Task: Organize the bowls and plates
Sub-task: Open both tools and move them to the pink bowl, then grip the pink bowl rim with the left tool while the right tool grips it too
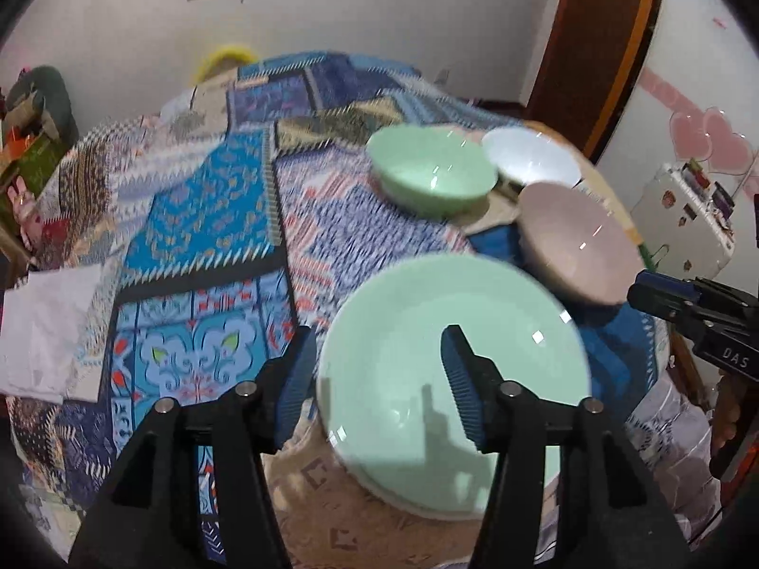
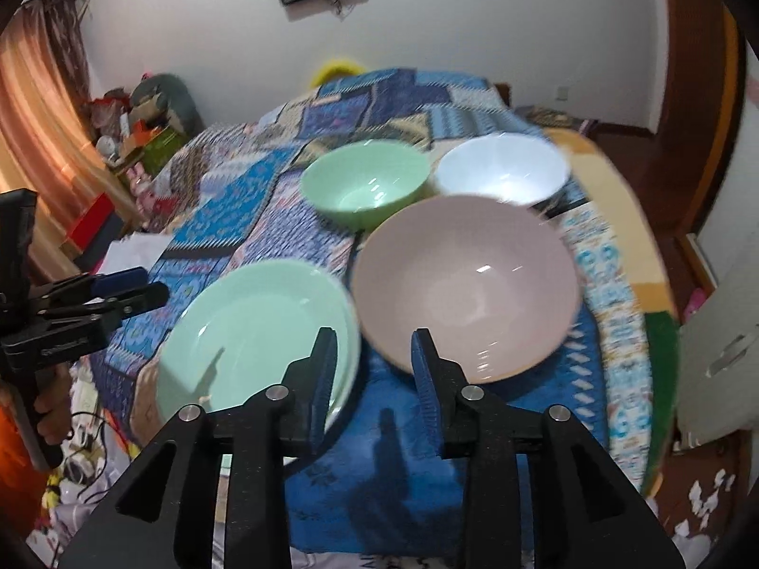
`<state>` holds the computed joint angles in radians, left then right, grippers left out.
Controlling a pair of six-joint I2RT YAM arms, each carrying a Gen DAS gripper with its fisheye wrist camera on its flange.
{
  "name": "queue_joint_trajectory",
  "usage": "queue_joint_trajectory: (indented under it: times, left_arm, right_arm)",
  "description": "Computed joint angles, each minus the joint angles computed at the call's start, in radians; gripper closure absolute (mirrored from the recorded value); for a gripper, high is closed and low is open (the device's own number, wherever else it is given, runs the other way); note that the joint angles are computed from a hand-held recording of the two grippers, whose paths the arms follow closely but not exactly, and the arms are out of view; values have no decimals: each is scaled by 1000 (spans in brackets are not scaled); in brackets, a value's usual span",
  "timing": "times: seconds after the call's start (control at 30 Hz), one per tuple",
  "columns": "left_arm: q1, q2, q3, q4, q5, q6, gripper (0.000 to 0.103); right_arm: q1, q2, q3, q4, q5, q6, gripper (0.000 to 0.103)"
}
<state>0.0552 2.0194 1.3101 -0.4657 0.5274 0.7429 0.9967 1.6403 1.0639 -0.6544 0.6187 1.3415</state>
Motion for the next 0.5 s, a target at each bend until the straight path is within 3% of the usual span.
queue_joint_trajectory:
  times: [0.2, 0.5]
  left_arm:
    - [-76, -57, -20, 12, 22, -42, 39]
    - [-228, -27, 20, 16, -13, -119, 35]
  right_arm:
    - [10, -86, -27, -125, 86, 86, 58]
    - [-33, -186, -117, -147, 127, 99, 46]
